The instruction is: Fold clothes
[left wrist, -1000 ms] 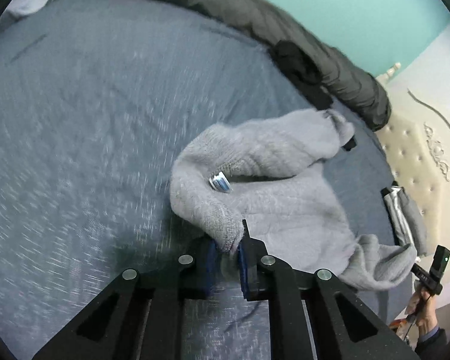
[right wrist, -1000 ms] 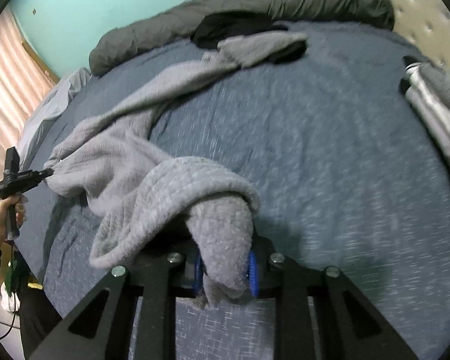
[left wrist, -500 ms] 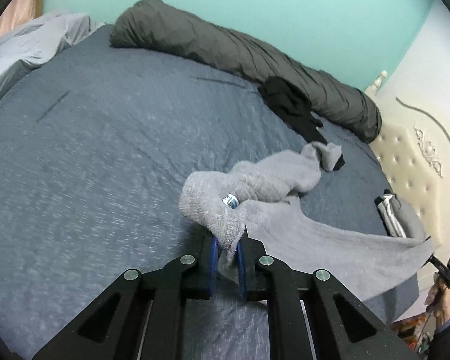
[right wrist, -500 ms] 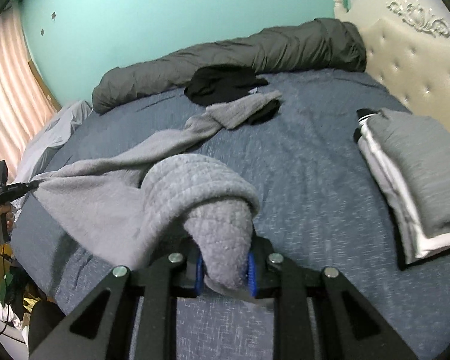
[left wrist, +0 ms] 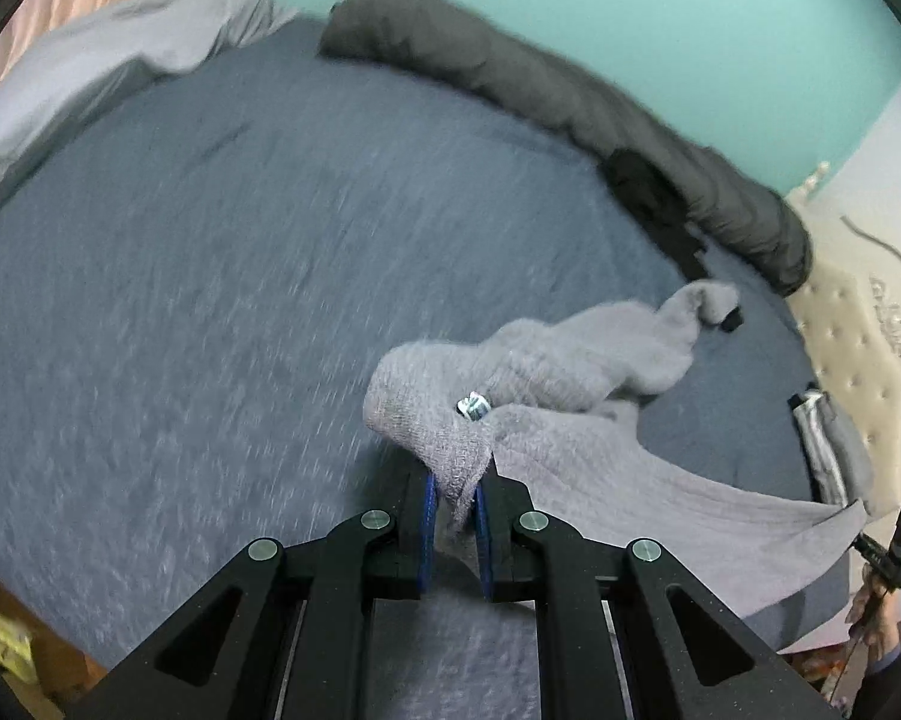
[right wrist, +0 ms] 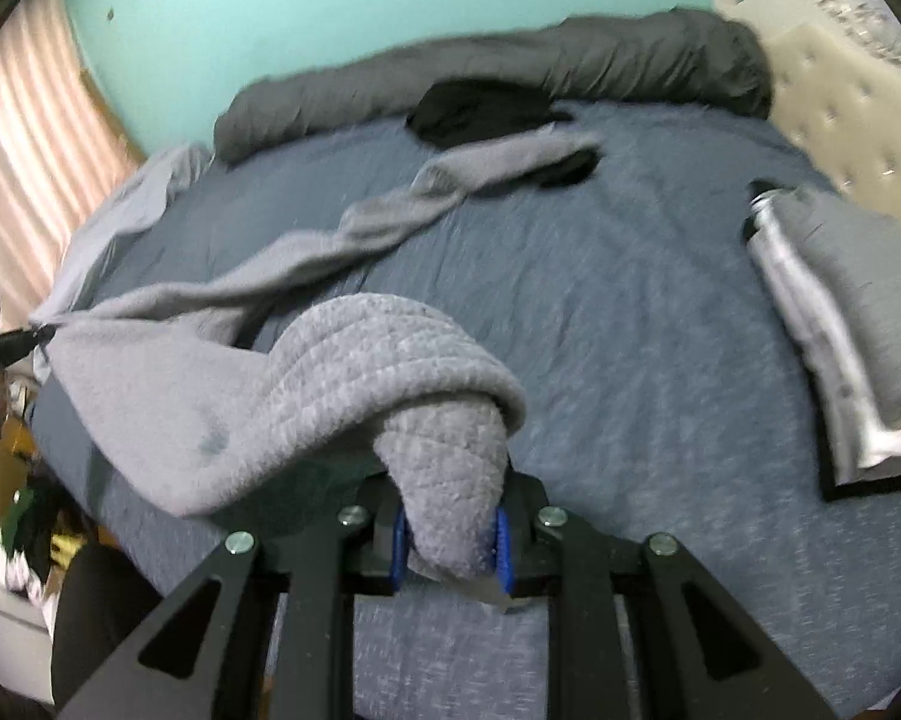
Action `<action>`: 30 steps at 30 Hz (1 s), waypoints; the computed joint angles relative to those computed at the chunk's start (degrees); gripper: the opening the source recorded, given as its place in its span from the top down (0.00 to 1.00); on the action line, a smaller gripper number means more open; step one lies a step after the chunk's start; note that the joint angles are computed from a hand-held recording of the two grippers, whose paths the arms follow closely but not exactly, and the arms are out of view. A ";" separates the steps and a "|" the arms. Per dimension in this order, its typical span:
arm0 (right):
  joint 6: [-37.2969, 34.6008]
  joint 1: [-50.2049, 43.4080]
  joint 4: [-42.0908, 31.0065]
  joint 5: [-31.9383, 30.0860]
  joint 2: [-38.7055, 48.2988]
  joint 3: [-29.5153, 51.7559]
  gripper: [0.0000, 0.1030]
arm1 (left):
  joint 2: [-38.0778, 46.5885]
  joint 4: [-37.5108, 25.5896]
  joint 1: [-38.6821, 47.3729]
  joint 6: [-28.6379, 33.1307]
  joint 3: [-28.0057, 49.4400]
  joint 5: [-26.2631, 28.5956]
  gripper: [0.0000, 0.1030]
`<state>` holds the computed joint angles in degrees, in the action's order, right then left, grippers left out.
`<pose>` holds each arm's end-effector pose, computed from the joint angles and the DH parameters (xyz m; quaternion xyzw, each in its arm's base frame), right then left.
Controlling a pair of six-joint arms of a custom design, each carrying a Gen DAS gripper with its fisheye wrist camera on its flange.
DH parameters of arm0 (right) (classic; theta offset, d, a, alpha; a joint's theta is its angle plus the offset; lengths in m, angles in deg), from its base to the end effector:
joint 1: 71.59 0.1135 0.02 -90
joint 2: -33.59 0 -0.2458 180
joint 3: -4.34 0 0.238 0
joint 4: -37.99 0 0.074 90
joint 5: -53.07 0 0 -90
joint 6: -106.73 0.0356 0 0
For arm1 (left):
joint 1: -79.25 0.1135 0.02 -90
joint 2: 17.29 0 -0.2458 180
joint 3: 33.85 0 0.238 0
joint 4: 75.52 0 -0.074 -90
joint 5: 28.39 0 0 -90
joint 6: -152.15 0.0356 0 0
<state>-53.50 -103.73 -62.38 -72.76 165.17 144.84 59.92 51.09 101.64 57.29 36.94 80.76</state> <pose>0.3630 -0.2035 0.2314 -0.3068 0.9006 0.2022 0.2321 0.2413 0.0868 0.2336 -0.1822 0.9355 -0.1196 0.2783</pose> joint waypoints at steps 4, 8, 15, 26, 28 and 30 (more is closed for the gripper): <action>2.07 3.66 10.69 5.62 -2.70 -13.67 0.74 | 2.53 6.07 -1.58 -1.65 -5.86 -1.63 0.88; 4.07 5.11 18.20 8.09 -3.69 -19.74 0.58 | 4.62 9.34 -1.46 -2.70 -8.41 -0.71 0.87; 2.39 -0.05 4.04 2.76 6.98 0.47 0.43 | 2.05 10.28 1.89 -2.81 -11.40 4.11 0.76; 0.53 -2.06 6.40 6.55 8.68 -9.92 0.42 | -4.53 8.32 4.37 -3.21 -12.89 5.47 0.57; 1.31 -0.92 9.83 6.02 6.57 -15.09 0.42 | -4.99 7.96 3.48 -3.87 -12.42 5.25 0.56; 2.20 0.23 12.83 5.40 4.89 -19.49 0.42 | -5.40 7.63 2.55 -4.53 -11.94 4.98 0.55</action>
<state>-51.30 -103.50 -49.55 -67.36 170.06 125.36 54.53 58.72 104.19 52.75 25.00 85.74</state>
